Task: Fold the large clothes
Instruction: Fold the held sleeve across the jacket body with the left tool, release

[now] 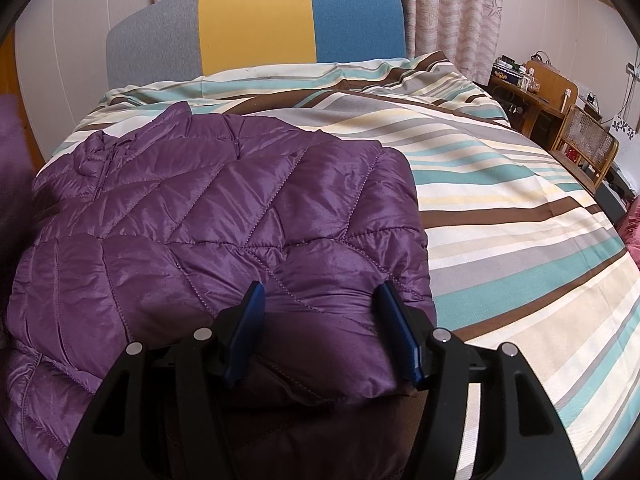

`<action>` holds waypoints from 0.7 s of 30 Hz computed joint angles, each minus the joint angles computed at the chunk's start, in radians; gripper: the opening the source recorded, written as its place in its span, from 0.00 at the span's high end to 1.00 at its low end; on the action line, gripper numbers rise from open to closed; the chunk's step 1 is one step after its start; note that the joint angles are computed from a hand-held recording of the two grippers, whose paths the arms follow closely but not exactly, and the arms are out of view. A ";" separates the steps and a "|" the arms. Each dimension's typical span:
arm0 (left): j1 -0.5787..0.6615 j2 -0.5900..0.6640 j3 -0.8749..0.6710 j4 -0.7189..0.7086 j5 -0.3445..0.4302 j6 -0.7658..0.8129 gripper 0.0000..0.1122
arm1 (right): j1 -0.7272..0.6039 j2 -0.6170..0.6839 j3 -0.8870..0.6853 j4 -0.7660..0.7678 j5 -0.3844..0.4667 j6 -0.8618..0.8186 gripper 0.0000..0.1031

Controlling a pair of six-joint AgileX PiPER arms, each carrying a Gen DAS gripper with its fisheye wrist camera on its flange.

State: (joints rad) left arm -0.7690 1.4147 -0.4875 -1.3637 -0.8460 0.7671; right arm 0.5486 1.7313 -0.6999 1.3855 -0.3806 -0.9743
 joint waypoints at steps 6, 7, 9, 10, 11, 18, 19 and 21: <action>0.010 0.119 -0.090 -0.014 0.119 0.144 0.91 | -0.001 -0.001 0.001 -0.001 0.001 0.001 0.42; 0.019 0.137 -0.104 -0.016 0.148 0.166 0.91 | -0.001 -0.001 0.001 0.000 0.001 0.000 0.42; 0.026 0.158 -0.122 -0.014 0.188 0.196 0.91 | -0.001 -0.002 0.002 -0.004 0.002 0.003 0.42; 0.025 0.170 -0.130 -0.006 0.198 0.202 0.91 | -0.001 -0.001 0.001 0.000 0.001 0.000 0.42; 0.024 0.178 -0.135 -0.003 0.206 0.205 0.91 | -0.001 -0.001 0.001 0.000 0.001 0.000 0.42; 0.070 0.223 -0.195 -0.067 0.369 0.349 0.49 | -0.001 -0.002 0.002 -0.005 0.004 0.006 0.42; 0.057 0.216 -0.183 -0.027 0.366 0.312 0.32 | 0.001 0.000 0.000 -0.002 0.003 0.004 0.42; 0.015 0.180 -0.130 0.100 0.312 0.183 0.28 | 0.001 0.000 0.000 0.001 0.002 0.001 0.42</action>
State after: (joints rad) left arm -0.7544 1.5947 -0.6178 -1.2639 -0.5342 0.9504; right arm 0.5500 1.7312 -0.7000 1.3861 -0.3790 -0.9729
